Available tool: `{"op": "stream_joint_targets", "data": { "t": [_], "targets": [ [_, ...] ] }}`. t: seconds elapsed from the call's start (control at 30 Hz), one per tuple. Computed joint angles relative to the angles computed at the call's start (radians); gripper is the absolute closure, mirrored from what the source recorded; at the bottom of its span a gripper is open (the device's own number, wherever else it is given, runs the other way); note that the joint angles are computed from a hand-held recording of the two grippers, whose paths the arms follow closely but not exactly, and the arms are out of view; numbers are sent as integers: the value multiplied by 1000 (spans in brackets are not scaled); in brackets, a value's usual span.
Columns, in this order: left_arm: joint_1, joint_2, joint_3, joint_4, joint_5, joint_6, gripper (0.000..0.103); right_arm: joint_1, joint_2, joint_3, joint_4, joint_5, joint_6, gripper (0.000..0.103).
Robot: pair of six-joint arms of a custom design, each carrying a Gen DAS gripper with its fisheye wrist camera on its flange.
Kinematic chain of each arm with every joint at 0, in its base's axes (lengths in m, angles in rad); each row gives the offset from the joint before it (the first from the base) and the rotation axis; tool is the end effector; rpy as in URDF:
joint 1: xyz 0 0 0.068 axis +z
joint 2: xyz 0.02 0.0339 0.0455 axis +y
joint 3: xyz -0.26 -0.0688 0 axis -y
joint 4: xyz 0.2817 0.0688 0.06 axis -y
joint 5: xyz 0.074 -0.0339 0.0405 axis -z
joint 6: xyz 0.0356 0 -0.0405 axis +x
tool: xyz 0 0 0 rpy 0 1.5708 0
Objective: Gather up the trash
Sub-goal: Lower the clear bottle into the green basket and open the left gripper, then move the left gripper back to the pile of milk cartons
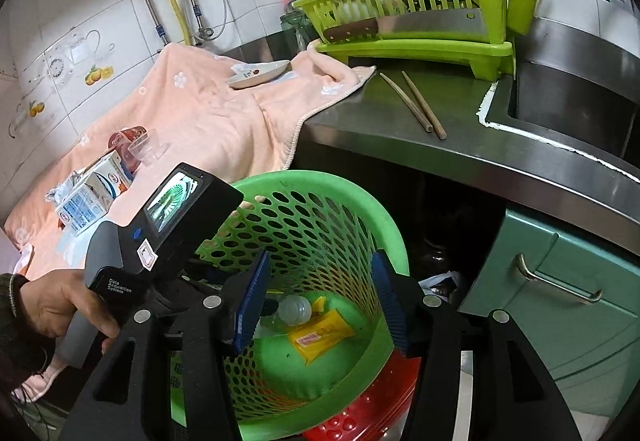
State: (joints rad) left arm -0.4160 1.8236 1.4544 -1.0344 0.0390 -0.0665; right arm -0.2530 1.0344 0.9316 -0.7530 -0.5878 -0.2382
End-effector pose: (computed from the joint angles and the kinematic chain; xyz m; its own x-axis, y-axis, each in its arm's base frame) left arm 0.3540 -0.1579 0.2115 -0.9272 0.3370 -0.1635 0.3489 0.9359 -0.0494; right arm 0.2387 -0.0413 0.2895 -0.6765 -0.0279 -0.7359 -0.3121 0.9160 0.2522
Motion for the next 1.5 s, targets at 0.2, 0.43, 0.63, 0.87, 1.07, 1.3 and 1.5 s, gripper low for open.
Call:
{"op": "stream_joint_targets", "data": {
  "t": [0.2, 0.43, 0.63, 0.87, 1.07, 1.3, 1.5],
  "targets": [
    [-2, 5, -11, 41, 11, -21, 57, 9, -9, -2, 1, -1, 6, 52],
    [31, -95, -78, 79, 41, -51, 57, 27, -43, 3, -22, 7, 10, 51],
    [65, -290, -193, 100, 52, -65, 57, 71, -62, 24, -41, 15, 26, 47],
    [134, -535, -290, 81, 50, -68, 57, 202, -90, 54, -40, 69, 61, 39],
    [211, -692, -309, 46, 43, -63, 57, 322, -94, 84, -24, 126, 98, 34],
    [289, -836, -342, 40, 0, -49, 51, 427, -72, 124, -16, 177, 139, 30],
    [410, -936, -358, 29, -5, -16, 43, 511, -46, 158, -5, 212, 172, 27]
  ]
}}
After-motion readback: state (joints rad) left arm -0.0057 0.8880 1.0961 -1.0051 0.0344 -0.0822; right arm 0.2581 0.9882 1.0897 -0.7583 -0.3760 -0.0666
